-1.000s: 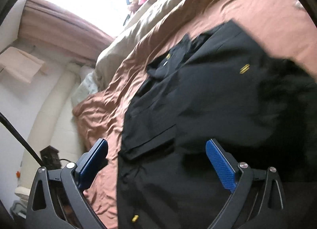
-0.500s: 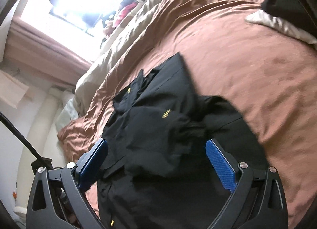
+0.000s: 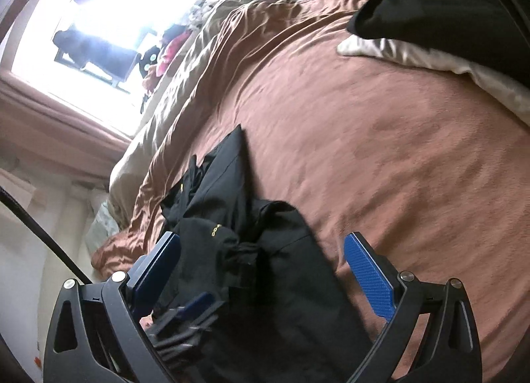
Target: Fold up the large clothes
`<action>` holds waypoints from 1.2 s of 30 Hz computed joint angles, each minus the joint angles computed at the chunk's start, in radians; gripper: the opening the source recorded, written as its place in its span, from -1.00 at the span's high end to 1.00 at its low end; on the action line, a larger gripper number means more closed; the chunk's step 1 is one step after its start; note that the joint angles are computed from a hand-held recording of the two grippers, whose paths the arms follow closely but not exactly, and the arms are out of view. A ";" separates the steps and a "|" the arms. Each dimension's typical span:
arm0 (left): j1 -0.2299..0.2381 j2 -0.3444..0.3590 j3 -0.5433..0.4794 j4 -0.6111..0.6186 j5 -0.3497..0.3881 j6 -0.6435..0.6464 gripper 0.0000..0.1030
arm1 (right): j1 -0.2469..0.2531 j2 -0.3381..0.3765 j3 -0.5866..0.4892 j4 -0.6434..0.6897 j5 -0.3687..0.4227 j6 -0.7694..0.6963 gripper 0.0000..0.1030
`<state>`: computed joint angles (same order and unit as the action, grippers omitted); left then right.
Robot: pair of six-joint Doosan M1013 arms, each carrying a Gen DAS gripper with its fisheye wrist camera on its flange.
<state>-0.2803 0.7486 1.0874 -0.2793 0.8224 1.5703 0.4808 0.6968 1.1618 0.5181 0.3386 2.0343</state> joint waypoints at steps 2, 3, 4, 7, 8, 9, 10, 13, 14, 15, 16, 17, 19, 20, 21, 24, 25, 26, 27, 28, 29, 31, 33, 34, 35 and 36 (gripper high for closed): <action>-0.013 0.028 -0.030 0.039 0.035 -0.023 -0.49 | 0.000 0.000 0.011 0.022 -0.015 -0.013 -0.92; -0.019 0.037 -0.039 0.070 0.040 -0.043 -0.52 | 0.000 0.004 0.013 0.042 -0.021 -0.030 -0.92; -0.025 0.043 -0.043 0.102 0.041 -0.063 -0.52 | -0.001 0.007 0.011 0.058 -0.024 -0.042 -0.92; -0.038 0.049 -0.037 0.203 0.018 -0.133 -0.51 | 0.001 0.013 0.005 0.089 -0.027 -0.073 -0.92; -0.037 0.051 -0.036 0.221 0.016 -0.148 -0.38 | 0.003 0.018 -0.001 0.102 -0.026 -0.083 -0.92; -0.037 0.054 -0.039 0.238 0.021 -0.159 -0.12 | 0.004 0.022 -0.005 0.114 -0.026 -0.093 -0.92; -0.036 0.056 -0.043 0.257 0.028 -0.168 -0.04 | 0.008 0.027 -0.011 0.129 -0.025 -0.105 -0.92; -0.021 0.041 -0.040 0.213 0.031 -0.133 0.36 | 0.018 0.037 -0.022 0.146 -0.022 -0.123 -0.92; -0.018 0.031 -0.035 0.215 0.022 -0.128 0.39 | 0.022 0.043 -0.031 0.151 -0.017 -0.131 -0.92; -0.014 0.023 -0.029 0.211 0.012 -0.121 0.43 | 0.026 0.045 -0.033 0.152 -0.019 -0.130 -0.92; -0.008 0.010 -0.020 0.204 0.000 -0.114 0.44 | 0.029 0.050 -0.039 0.153 -0.017 -0.129 -0.92; -0.002 -0.001 -0.014 0.208 -0.008 -0.116 0.45 | 0.032 0.057 -0.048 0.162 -0.015 -0.132 -0.92; 0.013 -0.029 0.004 0.231 -0.034 -0.133 0.46 | 0.039 0.070 -0.063 0.189 -0.017 -0.153 -0.92; 0.020 -0.040 0.010 0.229 -0.042 -0.133 0.47 | 0.043 0.080 -0.078 0.194 -0.014 -0.160 -0.92; 0.030 -0.052 0.016 0.226 -0.052 -0.133 0.47 | 0.046 0.088 -0.090 0.191 -0.011 -0.161 -0.92; 0.055 -0.088 0.037 0.278 -0.077 -0.169 0.48 | 0.056 0.112 -0.126 0.174 -0.005 -0.153 -0.92; 0.063 -0.097 0.041 0.292 -0.083 -0.184 0.48 | 0.059 0.121 -0.141 0.156 0.000 -0.138 -0.92; 0.075 -0.110 0.050 0.310 -0.090 -0.199 0.48 | 0.063 0.131 -0.158 0.134 0.006 -0.122 -0.92; 0.084 -0.119 0.056 0.324 -0.096 -0.210 0.48 | 0.066 0.142 -0.177 0.111 0.014 -0.102 -0.89; 0.093 -0.128 0.063 0.338 -0.103 -0.220 0.48 | 0.068 0.150 -0.189 0.100 0.019 -0.091 -0.87; 0.103 -0.138 0.071 0.350 -0.113 -0.227 0.48 | 0.070 0.162 -0.209 0.091 0.030 -0.082 -0.87; 0.122 -0.155 0.088 0.365 -0.130 -0.236 0.49 | 0.075 0.185 -0.247 0.065 0.049 -0.053 -0.87; 0.139 -0.167 0.099 0.382 -0.140 -0.250 0.49 | 0.079 0.205 -0.283 0.023 0.071 -0.016 -0.86; 0.148 -0.172 0.103 0.387 -0.146 -0.252 0.49 | 0.081 0.212 -0.296 0.006 0.080 -0.002 -0.86; 0.160 -0.176 0.108 0.389 -0.153 -0.255 0.50 | 0.083 0.222 -0.315 -0.012 0.090 0.011 -0.86; 0.167 -0.178 0.110 0.386 -0.157 -0.253 0.50 | 0.084 0.229 -0.328 -0.022 0.094 0.017 -0.86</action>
<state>-0.1133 0.5702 1.1977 0.1069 0.6656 1.3171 0.5652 0.9257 0.8334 0.4956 0.4325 2.0514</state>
